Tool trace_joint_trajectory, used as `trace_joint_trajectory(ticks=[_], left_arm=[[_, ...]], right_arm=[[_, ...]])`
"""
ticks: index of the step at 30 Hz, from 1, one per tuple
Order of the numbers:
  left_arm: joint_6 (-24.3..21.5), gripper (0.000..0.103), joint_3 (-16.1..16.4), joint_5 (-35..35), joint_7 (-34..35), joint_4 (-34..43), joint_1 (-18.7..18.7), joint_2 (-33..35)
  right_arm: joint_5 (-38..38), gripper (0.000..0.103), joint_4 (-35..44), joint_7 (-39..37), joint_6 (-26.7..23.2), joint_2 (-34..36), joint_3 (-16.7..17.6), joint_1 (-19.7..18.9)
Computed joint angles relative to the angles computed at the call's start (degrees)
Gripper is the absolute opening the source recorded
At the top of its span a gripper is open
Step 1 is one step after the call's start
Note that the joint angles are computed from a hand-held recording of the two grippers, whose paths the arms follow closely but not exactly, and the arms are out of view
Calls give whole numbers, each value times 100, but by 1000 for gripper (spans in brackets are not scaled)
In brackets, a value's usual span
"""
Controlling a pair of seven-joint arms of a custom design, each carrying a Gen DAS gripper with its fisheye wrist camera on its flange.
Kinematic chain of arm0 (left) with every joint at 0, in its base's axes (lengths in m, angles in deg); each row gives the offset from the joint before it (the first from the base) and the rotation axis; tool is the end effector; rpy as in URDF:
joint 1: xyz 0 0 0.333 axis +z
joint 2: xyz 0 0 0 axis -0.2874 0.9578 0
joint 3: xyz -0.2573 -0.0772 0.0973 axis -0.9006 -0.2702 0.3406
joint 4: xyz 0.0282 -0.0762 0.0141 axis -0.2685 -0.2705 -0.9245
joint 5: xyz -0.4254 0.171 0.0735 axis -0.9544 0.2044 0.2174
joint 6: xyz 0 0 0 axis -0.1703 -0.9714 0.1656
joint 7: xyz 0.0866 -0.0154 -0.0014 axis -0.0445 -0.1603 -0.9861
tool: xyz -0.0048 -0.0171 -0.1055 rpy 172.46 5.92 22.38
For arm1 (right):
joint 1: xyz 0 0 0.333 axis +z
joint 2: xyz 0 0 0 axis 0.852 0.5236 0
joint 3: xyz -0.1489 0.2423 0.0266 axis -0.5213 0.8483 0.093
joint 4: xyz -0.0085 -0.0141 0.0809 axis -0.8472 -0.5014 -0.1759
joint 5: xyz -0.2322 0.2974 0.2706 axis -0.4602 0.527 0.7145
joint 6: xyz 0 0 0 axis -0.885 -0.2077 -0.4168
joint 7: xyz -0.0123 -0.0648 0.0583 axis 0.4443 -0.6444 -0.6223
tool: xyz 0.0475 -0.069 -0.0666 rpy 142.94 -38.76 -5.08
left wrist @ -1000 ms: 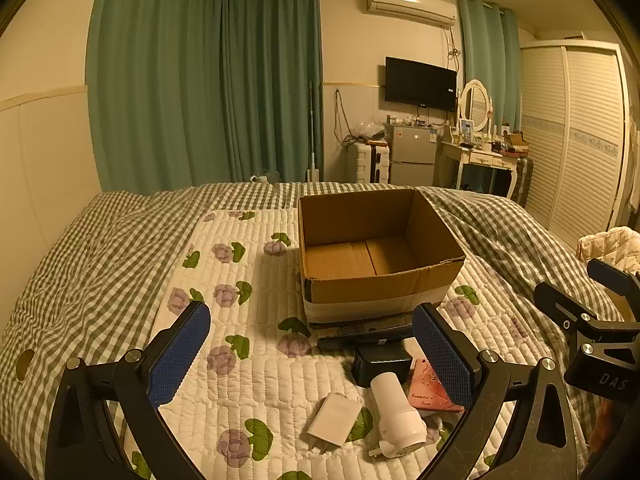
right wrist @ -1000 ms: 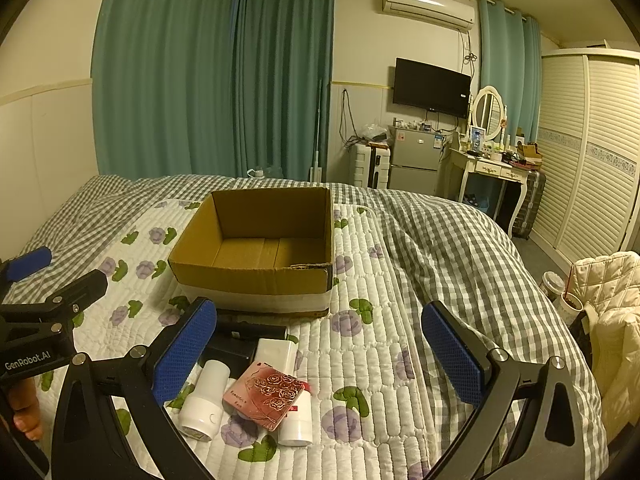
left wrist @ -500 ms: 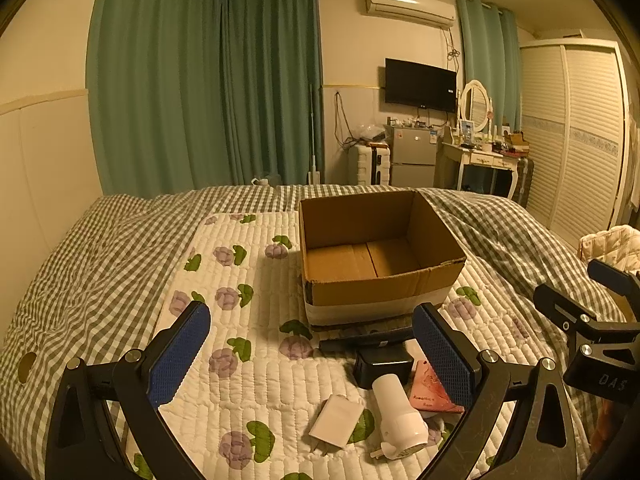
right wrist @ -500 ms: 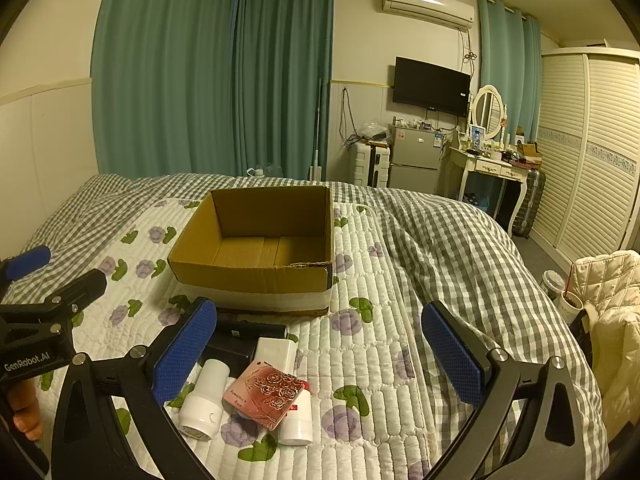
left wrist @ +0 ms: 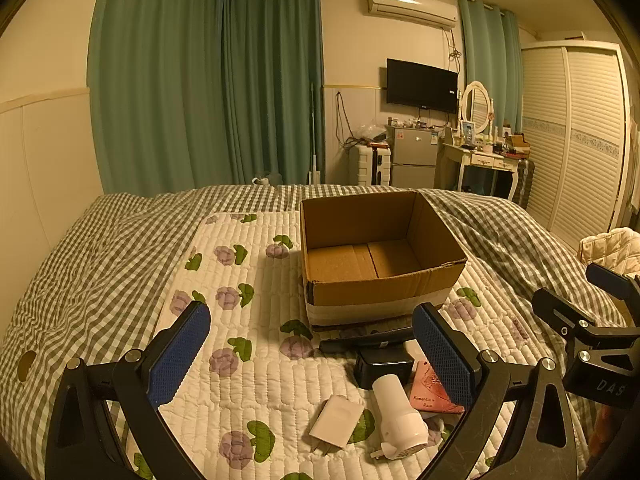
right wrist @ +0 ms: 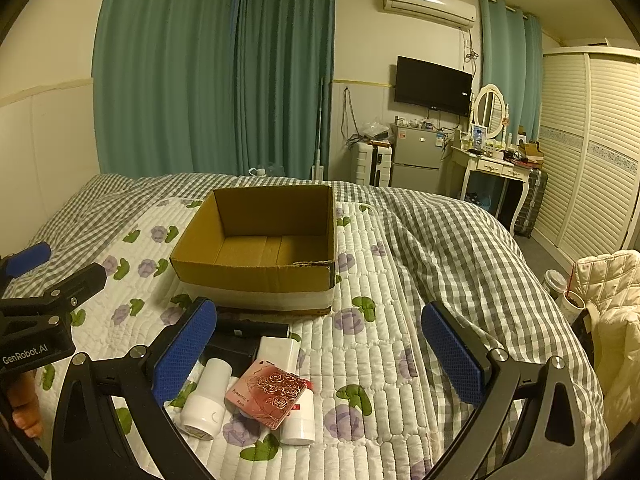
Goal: Organize rigid objects
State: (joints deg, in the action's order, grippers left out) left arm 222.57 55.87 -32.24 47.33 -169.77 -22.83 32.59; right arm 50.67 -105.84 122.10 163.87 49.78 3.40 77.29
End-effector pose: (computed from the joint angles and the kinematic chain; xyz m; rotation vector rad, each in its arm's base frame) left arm 0.4278 -0.2638 0.5264 -1.6855 1.3414 -0.7716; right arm 0.4906 0.0660 0.5302 -1.7881 1.2142 -0.7620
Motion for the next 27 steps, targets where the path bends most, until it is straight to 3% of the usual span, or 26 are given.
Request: trace_joint_trajectory(ticks=[8,12,19,23,27], left_arm=[[76,103,4,23,7,-5,-11,7],[113,103,52,10,14,-51,25,70],[-98,100,474,-923,840,-175,-347,786],[-50,89,668,-1441,1377,-192,-570,1293],[535,84,853,-1861,1567,-319,-603,1498]], right_arm=[[19,103,26,-107,0,12,-62,62],[-94,103,37,7,-13,66,119,-118],[-285,103,40,142,-272,345,232,-284],[-440,103,46,243,-589,551,379,-402],[-435,103,99,268,-720,718,401,-394]])
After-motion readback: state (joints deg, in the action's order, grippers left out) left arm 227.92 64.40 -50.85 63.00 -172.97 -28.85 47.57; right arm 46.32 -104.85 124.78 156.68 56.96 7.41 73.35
